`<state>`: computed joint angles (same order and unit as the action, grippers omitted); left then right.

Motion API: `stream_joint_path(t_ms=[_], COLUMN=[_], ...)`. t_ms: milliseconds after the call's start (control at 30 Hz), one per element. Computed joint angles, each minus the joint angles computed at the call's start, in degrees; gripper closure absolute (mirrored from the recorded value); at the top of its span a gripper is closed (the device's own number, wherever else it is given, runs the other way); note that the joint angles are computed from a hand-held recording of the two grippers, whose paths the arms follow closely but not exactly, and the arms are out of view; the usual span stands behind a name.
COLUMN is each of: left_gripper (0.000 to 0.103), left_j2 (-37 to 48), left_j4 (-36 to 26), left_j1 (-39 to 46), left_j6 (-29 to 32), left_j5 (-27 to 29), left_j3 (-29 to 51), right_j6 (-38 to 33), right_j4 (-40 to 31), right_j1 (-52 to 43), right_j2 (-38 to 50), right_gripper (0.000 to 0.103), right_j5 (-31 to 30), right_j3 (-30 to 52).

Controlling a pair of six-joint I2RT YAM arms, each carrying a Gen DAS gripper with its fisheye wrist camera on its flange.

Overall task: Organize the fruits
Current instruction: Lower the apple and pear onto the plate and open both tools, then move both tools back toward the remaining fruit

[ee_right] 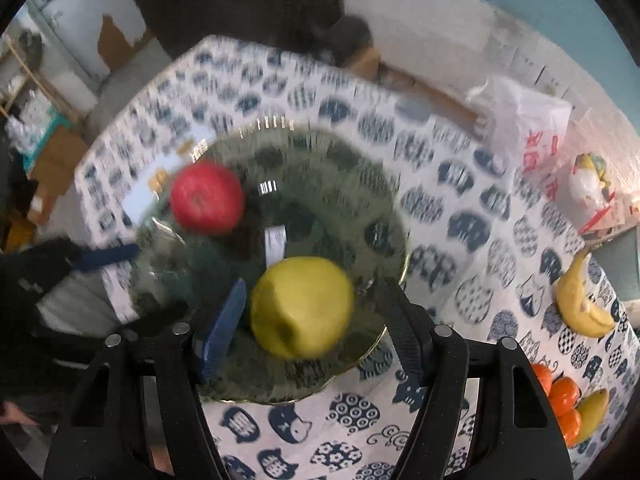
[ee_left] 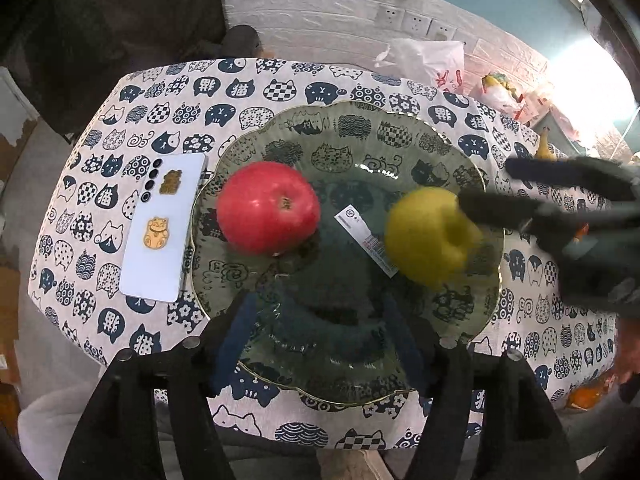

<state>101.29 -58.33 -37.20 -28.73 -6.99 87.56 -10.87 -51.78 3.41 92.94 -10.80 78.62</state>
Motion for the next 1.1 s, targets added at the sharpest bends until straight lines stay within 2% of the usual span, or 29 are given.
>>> stream_joint_path(t_ms=[200, 233, 500, 567, 800, 1100], left_gripper=[0.033, 0.03, 0.029, 0.022, 0.022, 0.022], left_j2=[0.44, 0.62, 2.57, 3.6, 7.48, 16.01], left_j4=[-0.95, -1.25, -3.12, -4.2, -7.56, -13.84], left_j1=[-1.19, -1.62, -4.57, -5.59, -8.69, -14.22], left_j6=[-0.55, -0.72, -1.28, -1.35, -1.79, -1.24], left_j5=[0.08, -0.25, -0.92, -1.98, -3.15, -4.46], left_j3=[1.6, 2.07, 6.55, 8.57, 15.36, 29.42], right_j6=[1.61, 1.37, -2.14, -3.33, -8.0, -15.36], right_j4=[-1.34, -1.76, -3.17, -3.43, -5.32, -7.87], right_j1=[-2.51, -3.15, -7.87, -9.25, -14.64, -24.31], right_j2=[-2.1, -2.45, -6.39, -7.78, -11.77, -15.94], right_gripper=[0.026, 0.026, 0.025, 0.025, 0.022, 0.021], right_j5=[-2.15, -2.36, -2.77, -2.65, -2.48, -4.37], right_j3=[2.1, 2.18, -0.98, -1.92, -4.07, -4.72])
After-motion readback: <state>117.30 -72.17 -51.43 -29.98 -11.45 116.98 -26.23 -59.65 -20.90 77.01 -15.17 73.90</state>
